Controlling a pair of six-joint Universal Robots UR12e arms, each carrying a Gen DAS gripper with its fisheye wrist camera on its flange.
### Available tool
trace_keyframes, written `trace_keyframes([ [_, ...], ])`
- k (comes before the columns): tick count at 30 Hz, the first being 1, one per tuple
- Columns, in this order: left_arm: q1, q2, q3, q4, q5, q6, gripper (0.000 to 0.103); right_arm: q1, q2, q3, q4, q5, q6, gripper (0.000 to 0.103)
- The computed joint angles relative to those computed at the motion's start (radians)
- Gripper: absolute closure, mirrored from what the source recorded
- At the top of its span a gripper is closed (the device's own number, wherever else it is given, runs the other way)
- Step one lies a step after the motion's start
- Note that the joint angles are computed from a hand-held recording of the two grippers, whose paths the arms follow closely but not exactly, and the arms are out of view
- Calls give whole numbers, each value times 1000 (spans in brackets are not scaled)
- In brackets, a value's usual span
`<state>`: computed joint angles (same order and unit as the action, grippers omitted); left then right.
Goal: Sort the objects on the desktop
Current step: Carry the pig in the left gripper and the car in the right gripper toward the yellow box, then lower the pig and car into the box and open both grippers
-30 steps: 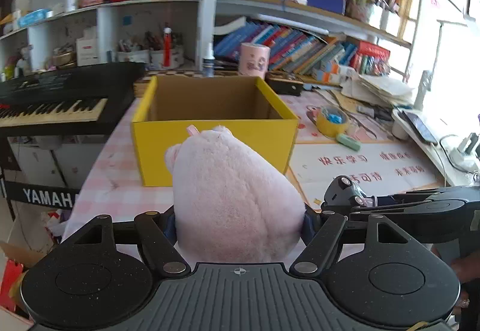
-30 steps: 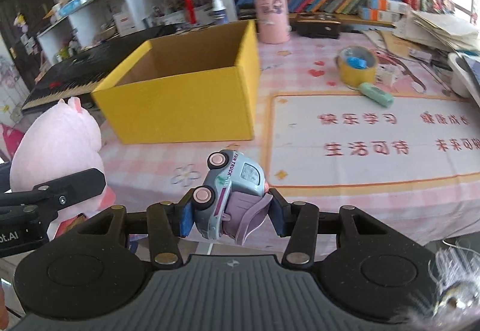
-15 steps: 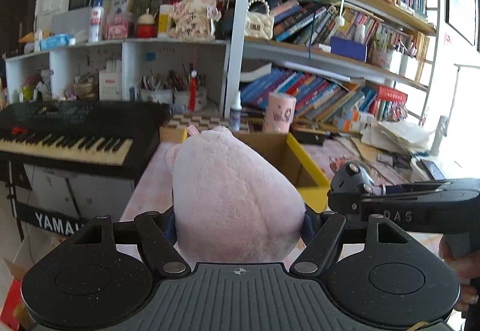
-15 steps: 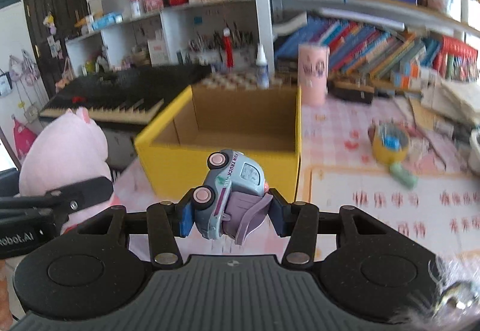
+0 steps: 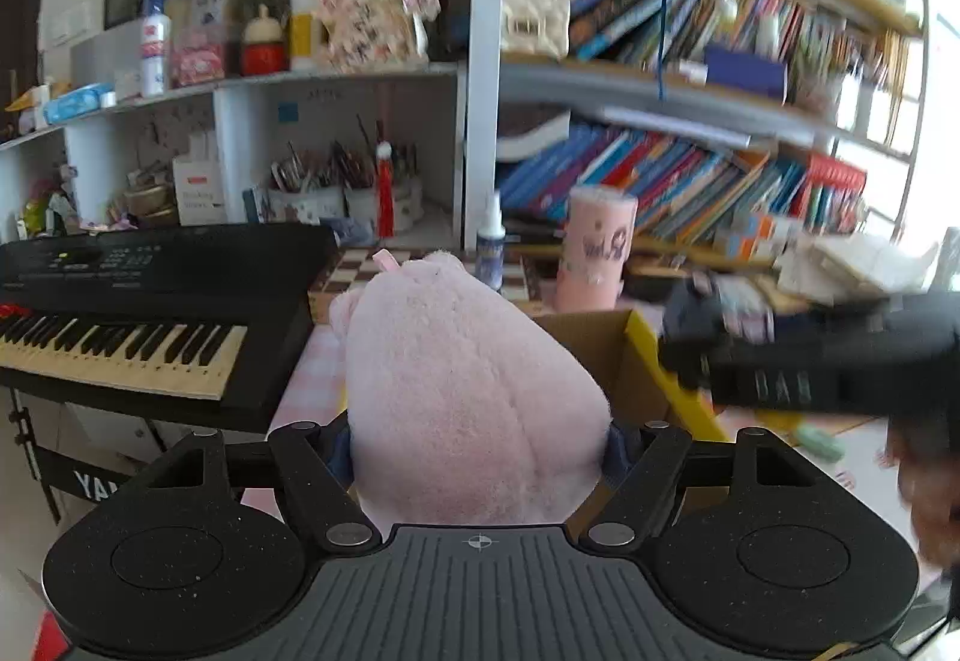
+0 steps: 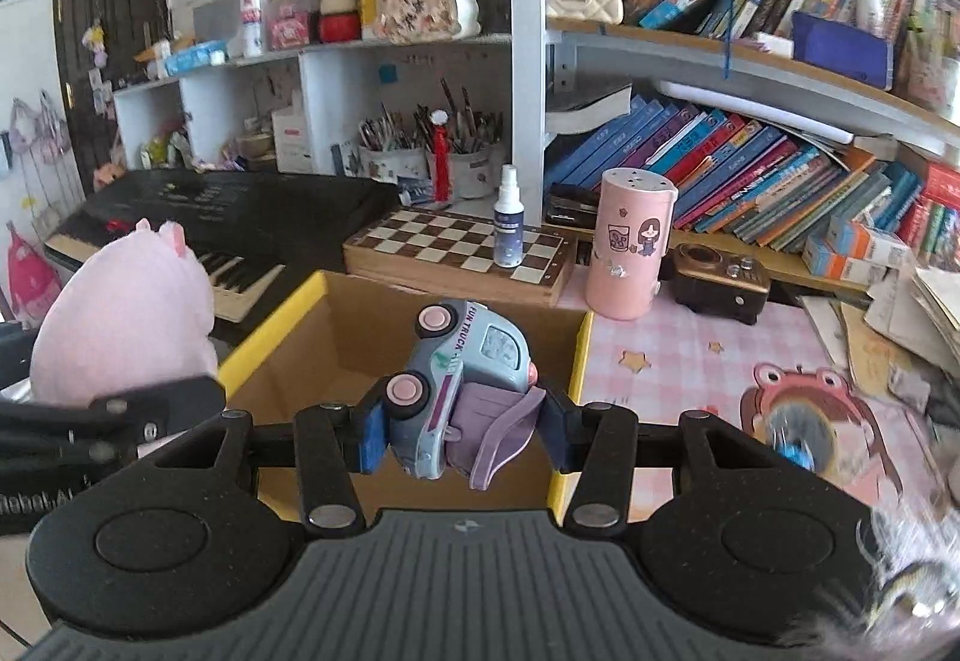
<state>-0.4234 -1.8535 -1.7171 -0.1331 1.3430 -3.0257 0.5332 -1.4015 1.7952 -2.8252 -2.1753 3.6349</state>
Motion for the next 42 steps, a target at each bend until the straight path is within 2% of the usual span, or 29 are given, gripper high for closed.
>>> trace_keyframes([
  [6, -32, -56, 72, -105, 67, 41, 29, -86, 26, -37, 15, 109, -108, 57],
  [10, -43, -85, 116, -174, 94, 63, 29, -115, 44, -57, 20, 185, -208, 57],
  [14, -51, -107, 159, -267, 111, 90, 29, -140, 70, -88, 67, 257, -310, 57],
  [19, -57, -129, 205, -380, 128, 115, 29, -167, 108, -140, 162, 343, -452, 57],
  [24, -54, -150, 260, -528, 107, 90, 29, -185, 146, -205, 307, 418, -621, 57],
  [29, -57, -163, 283, -585, 113, 90, 29, -194, 179, -263, 438, 450, -741, 57],
  [32, -56, -166, 292, -610, 105, 83, 29, -196, 194, -283, 495, 448, -785, 57],
  [35, -59, -162, 283, -598, 115, 88, 27, -198, 204, -299, 545, 441, -805, 57],
  [42, -61, -157, 269, -603, 124, 98, 25, -202, 211, -309, 592, 464, -786, 57],
])
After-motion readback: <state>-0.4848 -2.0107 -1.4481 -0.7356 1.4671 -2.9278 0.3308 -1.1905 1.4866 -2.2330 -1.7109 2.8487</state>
